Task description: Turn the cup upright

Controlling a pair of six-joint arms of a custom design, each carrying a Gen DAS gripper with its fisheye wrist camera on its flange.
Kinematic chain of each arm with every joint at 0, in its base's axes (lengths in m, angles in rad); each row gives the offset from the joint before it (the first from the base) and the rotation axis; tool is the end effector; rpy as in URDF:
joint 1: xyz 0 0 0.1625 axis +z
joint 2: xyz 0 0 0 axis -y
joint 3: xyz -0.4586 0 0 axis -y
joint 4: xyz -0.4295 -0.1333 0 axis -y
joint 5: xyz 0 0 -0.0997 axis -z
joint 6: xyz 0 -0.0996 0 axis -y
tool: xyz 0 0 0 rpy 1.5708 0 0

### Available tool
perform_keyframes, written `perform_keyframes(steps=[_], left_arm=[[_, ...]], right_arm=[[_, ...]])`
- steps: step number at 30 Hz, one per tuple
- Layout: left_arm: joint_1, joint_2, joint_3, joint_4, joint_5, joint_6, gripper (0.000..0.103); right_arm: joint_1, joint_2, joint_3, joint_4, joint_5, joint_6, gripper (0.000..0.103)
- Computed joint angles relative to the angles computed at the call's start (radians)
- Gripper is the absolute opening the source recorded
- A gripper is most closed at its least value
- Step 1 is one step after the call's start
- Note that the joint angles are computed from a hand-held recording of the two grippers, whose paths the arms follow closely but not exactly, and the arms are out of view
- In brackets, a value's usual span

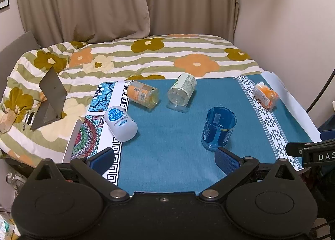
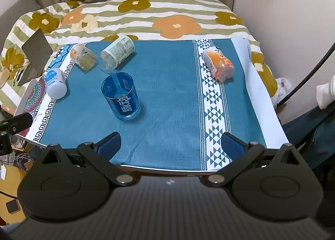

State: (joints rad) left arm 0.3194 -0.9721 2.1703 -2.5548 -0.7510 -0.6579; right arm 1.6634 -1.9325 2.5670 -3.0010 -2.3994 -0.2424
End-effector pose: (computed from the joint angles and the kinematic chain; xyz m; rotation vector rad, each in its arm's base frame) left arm -0.4079 -0.3520 0.0537 0.8123 2.2716 -0.7048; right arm 0.0875 -0.2947 0.3609 -0.0332 -2.1742 0.8257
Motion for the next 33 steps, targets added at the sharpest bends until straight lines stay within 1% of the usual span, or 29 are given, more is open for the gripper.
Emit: perform_keyframes(steps=[33], left_arm=[[0.008, 0.017, -0.01, -0.019, 0.031, 0.024, 0.103]], right_arm=[[0.005, 0.019, -0.014, -0.02, -0.004, -0.001, 0.103]])
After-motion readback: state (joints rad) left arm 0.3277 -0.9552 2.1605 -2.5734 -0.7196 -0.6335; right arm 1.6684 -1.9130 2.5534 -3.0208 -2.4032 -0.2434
